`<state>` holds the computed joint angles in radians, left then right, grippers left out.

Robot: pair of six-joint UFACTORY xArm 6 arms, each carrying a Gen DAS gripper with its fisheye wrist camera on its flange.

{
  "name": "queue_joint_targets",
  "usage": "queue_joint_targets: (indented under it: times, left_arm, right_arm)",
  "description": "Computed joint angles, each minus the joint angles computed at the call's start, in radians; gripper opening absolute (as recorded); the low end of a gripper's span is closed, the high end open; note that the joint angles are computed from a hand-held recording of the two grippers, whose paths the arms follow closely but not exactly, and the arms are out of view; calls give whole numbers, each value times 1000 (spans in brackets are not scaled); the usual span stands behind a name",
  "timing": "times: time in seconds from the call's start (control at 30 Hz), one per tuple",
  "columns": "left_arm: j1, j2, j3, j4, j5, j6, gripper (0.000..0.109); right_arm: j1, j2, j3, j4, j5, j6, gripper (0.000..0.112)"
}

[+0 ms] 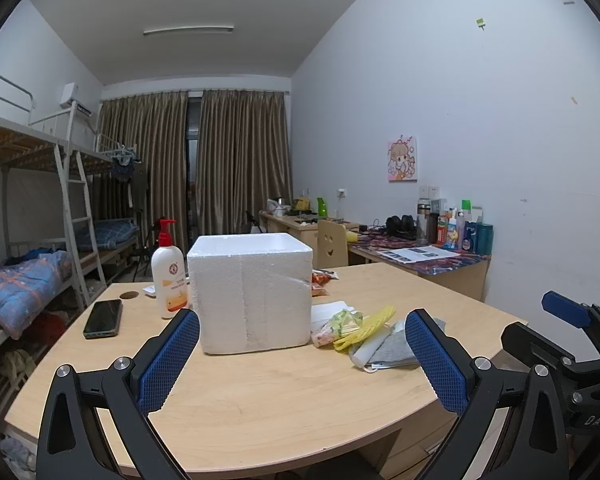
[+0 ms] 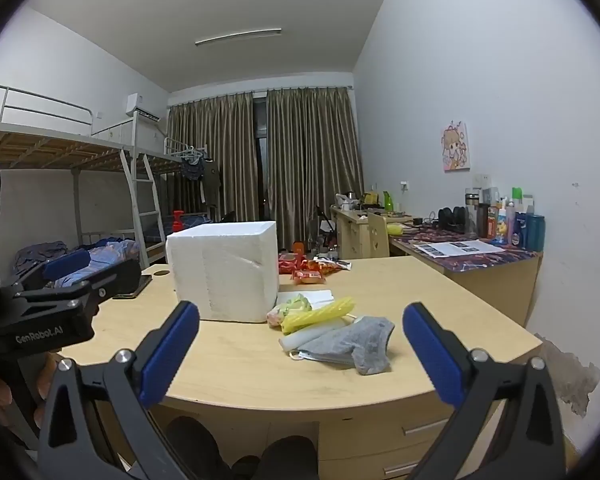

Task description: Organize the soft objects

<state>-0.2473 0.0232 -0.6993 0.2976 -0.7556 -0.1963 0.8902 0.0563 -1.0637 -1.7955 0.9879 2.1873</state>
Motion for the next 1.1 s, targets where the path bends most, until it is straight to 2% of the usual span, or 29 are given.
queue_joint_targets:
  times: [0.5,1.1]
  left_arm:
    - [-17,12,-21,-22,28,19,103]
    - [-8,14,-20,-16,18,-3,103]
  right_arm:
    - [-8,1,-4,3,-11,-10,103]
    - [-7,12,-20,11,-11,-26,103]
